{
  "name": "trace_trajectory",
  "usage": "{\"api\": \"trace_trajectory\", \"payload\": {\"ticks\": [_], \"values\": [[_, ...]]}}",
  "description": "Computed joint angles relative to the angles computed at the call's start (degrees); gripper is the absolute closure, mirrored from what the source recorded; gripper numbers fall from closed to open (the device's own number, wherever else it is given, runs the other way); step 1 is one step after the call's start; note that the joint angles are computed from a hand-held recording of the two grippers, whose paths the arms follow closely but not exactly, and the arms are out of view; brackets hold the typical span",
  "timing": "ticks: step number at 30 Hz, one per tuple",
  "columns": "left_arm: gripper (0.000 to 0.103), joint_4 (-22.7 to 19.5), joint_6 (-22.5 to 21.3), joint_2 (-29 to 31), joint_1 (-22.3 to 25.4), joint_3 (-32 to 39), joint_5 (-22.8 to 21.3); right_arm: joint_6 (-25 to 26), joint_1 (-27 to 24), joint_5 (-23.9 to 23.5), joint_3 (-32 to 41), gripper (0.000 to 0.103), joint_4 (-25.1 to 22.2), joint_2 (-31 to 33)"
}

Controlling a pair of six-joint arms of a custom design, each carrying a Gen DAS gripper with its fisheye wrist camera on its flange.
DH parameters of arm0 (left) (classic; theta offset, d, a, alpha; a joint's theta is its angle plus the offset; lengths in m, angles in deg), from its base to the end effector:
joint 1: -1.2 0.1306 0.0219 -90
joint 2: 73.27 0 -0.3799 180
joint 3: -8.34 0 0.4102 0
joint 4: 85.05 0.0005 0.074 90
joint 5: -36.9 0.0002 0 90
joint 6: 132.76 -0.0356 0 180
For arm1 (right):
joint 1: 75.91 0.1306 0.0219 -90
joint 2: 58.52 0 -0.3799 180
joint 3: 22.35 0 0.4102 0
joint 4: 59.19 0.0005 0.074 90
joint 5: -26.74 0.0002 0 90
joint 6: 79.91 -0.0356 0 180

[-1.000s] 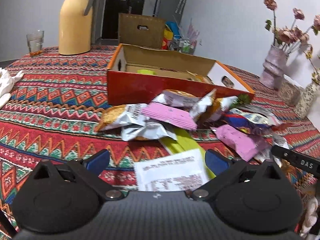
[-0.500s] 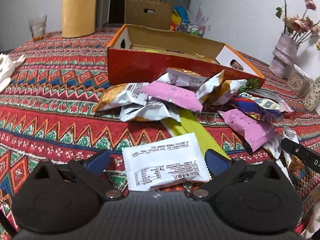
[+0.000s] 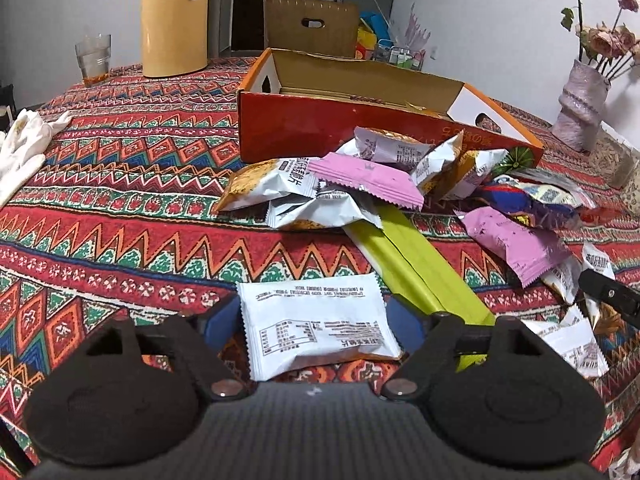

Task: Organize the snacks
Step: 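Grasp the white oat-crisp bag with the right tool while the left tool grasps a white packet, then carry both white packets into the cardboard box and open both tools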

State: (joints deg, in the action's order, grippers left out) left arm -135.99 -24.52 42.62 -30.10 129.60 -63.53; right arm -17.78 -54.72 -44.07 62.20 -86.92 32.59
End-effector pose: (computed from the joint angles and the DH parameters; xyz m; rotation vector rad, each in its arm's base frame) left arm 0.5776 -0.3442 0.4328 0.1808 2.3521 -0.2080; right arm 0.4945 0.1786 0.4028 0.3136 2.1119 0.1395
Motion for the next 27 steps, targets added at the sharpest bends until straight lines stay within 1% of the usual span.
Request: {"api": "trace_trajectory", "payload": {"ticks": [3,5,10,13,16,18,20,21,23,27], "values": [[0.024,0.53,-0.72,-0.60,-0.24,-0.86,-0.49,0.19,0.36,0.26,-0.31,0.060,0.12,-0.36],[0.019,0.30,-0.73,-0.77,-0.28,-1.00,-0.25,0.28,0.57,0.48,-0.45,0.060,0.13,-0.58],[0.014,-0.76,-1.34,-0.48,-0.67,-0.55,-0.24,0.42,1.10,1.14,-0.88,0.060,0.08,-1.25],[0.011,-1.39,-1.74,-0.03,-0.99,-0.08,-1.35,0.51,1.40,1.43,-1.30,0.060,0.20,-1.71],[0.011,-1.54,-2.44,0.19,-1.41,-0.03,-2.71,0.56,1.69,1.78,-1.62,0.060,0.25,-2.05],[0.012,-1.06,-2.67,0.06,-1.59,-0.44,-3.30,0.60,1.82,1.97,-1.79,0.060,0.36,-2.20],[0.019,-0.38,-2.58,-0.38,-1.54,-1.07,-3.56,0.64,1.89,2.13,-1.95,0.060,0.43,-2.36],[0.020,0.02,-2.33,-0.67,-1.40,-1.46,-3.14,0.65,1.95,2.25,-2.00,0.060,0.46,-2.43],[0.026,0.77,-2.02,-1.31,-1.16,-2.31,-2.61,0.67,2.04,2.45,-2.18,0.060,0.59,-2.64],[0.031,1.83,-1.94,-2.32,-1.03,-3.67,-2.05,0.78,2.29,2.84,-2.48,0.060,0.82,-3.00]]}}
